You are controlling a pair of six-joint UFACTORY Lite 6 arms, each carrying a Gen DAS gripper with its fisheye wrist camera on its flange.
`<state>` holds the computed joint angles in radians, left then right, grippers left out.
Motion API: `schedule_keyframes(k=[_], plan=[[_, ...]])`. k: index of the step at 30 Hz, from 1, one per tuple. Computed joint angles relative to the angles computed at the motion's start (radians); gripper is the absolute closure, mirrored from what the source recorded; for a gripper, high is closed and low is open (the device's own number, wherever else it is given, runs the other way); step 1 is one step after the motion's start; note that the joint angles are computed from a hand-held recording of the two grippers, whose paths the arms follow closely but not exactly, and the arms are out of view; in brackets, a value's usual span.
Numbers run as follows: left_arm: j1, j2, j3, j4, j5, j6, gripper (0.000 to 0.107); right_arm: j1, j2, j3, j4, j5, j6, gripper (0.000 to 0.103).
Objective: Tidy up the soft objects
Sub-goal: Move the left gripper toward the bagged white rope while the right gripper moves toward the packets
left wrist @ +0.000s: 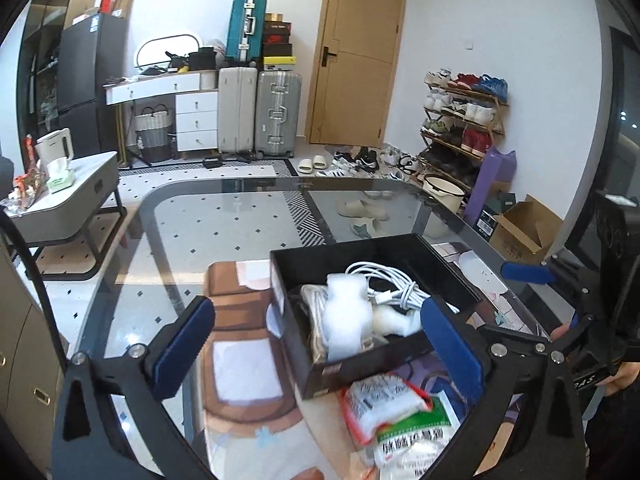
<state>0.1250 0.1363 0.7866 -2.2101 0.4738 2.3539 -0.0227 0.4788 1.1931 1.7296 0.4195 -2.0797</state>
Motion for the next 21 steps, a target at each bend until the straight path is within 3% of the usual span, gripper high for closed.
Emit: schedule_keyframes(k=[9,21], plan=[[0.045,-0.143,-0.178,-0.018,0.026,0.06,0.004,-0.031,-0.123,-0.219,0.193,0.059,-0.193,0.001],[0.09,-0.258,-0.356,-0.032,0.06,0.095,0.004,-0.038,-0.209,-0.363,0.222,0.097,-0.216,0.001]])
